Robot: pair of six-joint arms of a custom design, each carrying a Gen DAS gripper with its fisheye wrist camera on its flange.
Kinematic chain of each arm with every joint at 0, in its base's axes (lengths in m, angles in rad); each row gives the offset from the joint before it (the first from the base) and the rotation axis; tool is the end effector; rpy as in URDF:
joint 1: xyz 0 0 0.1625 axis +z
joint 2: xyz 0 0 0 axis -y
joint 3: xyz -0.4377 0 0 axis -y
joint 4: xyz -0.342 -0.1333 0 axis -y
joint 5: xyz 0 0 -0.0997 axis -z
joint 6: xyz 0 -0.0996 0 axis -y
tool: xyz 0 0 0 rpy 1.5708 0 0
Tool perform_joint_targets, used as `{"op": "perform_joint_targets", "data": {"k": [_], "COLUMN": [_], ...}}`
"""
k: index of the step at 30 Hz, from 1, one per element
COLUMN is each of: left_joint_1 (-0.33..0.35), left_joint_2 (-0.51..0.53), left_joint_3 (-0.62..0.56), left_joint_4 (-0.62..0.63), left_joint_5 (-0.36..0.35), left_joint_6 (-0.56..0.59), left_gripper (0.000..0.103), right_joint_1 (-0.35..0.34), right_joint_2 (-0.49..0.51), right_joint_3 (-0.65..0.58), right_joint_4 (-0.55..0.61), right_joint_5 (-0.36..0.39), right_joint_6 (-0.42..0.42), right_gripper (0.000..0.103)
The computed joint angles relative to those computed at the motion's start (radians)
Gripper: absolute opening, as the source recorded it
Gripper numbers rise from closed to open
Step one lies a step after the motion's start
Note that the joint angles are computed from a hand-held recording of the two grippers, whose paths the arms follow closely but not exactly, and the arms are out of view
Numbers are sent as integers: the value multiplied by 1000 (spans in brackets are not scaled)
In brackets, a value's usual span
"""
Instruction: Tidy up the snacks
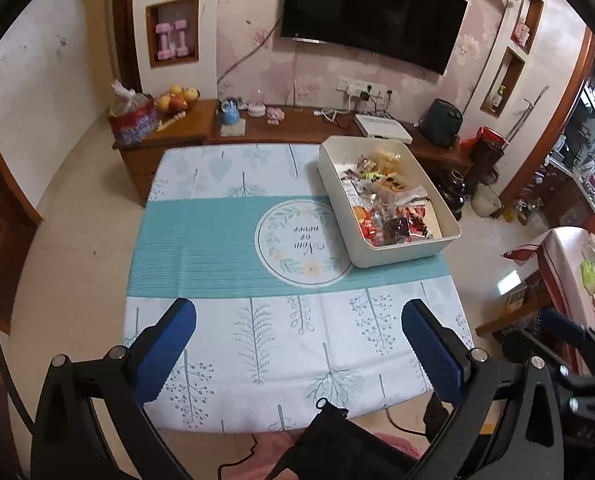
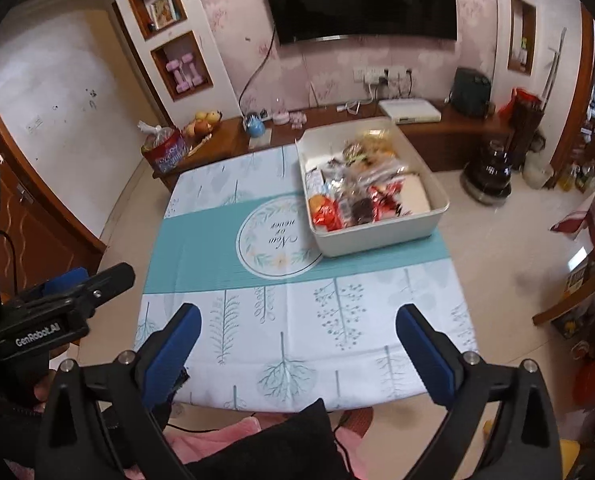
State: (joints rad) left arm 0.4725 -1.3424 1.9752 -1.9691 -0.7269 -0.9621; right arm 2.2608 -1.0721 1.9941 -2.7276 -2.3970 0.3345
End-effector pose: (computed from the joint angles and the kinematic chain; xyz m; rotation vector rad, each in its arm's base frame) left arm -0.3119 -0.3927 0.2990 0.2904 2.3898 -0.7796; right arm 0.3828 -0.3695 0.2319 0.3048 -2.4045 0.7689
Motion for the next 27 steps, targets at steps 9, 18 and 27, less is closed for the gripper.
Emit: {"op": "perform_joint_targets", "data": {"k": [9,18,27], "left_joint_1": [-80,-107,-108], "left_joint_2": [9,27,52], "left_joint_3": [-9,-36,-68], "left_joint_4": [184,340,424], "left_joint_5": [98,133,156], "left_joint_6": [-213,-384,-449], "left_gripper": [102,102,102], "right_joint_1": [10,-1,-10], "right_joint_2": [-28,-22,-27], "right_joint_3": [59,42,34], "right_joint_4": [-105,-101,-97], "right_joint_5": [24,57,77], "right_joint_6": [-52,-130,-172], "right_gripper": [99,99,99]}}
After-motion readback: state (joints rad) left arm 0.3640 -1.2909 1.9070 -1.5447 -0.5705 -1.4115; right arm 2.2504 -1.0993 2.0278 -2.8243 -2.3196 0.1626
